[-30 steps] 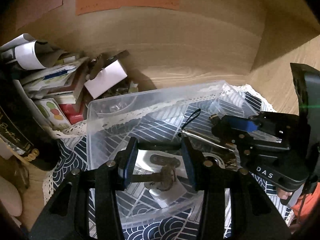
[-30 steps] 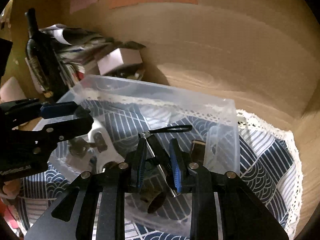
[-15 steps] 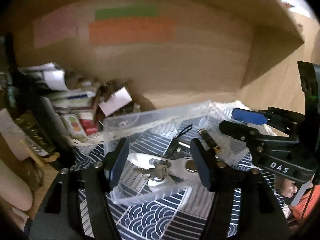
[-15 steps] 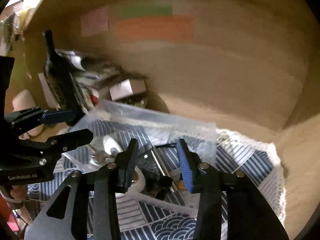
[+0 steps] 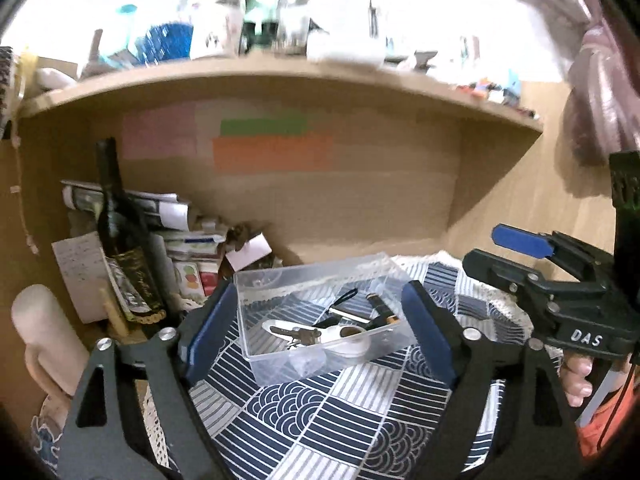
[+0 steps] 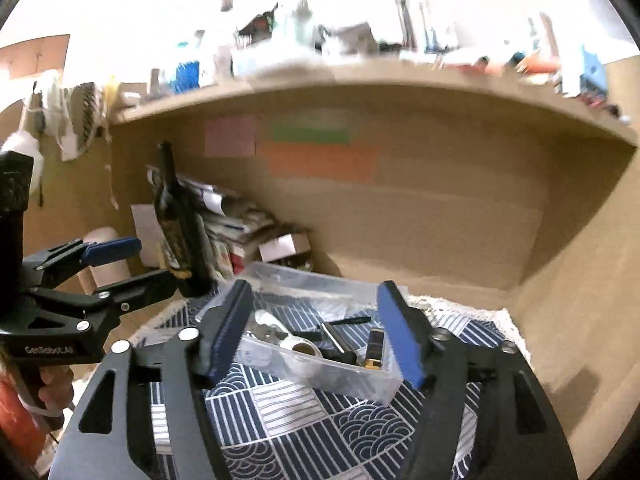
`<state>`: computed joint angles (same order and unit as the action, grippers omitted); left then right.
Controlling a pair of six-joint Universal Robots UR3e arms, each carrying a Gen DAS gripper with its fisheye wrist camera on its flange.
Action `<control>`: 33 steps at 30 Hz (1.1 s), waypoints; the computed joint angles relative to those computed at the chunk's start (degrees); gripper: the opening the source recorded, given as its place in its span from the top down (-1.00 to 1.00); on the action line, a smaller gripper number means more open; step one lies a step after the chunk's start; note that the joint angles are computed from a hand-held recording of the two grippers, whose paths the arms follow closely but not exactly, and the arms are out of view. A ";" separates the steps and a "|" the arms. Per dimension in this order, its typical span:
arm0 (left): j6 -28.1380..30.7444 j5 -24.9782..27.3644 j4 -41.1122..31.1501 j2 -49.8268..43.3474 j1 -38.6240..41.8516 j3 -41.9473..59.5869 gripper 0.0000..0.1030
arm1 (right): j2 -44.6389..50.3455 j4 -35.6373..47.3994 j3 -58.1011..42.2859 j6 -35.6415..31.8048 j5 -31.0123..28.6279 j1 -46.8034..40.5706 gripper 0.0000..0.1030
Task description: Organize rigid objects
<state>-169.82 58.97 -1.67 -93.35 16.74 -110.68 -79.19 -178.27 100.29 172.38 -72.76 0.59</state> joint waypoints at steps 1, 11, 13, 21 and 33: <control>-0.32 -0.30 1.03 1.20 0.38 -1.40 -0.79 | -1.02 -1.53 1.50 0.42 -0.27 0.13 -0.46; -1.82 -2.70 7.57 10.92 3.32 -11.40 -0.92 | -8.10 -8.19 10.51 2.67 -0.51 -0.22 -0.66; -1.87 -3.04 7.70 11.47 3.48 -11.88 -0.93 | -8.88 -8.46 11.50 2.82 -0.14 -0.64 -0.67; -1.79 -1.93 8.25 12.19 2.64 -12.95 -0.97 | -9.14 -8.79 13.03 4.38 0.64 -1.78 -0.71; -1.81 -1.79 8.06 10.67 2.24 -11.92 -0.97 | -8.99 -8.28 13.43 4.80 1.64 -3.00 -0.71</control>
<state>-171.64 57.18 6.39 -82.68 18.98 -122.60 -88.17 -186.55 113.72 177.18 -71.11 -2.41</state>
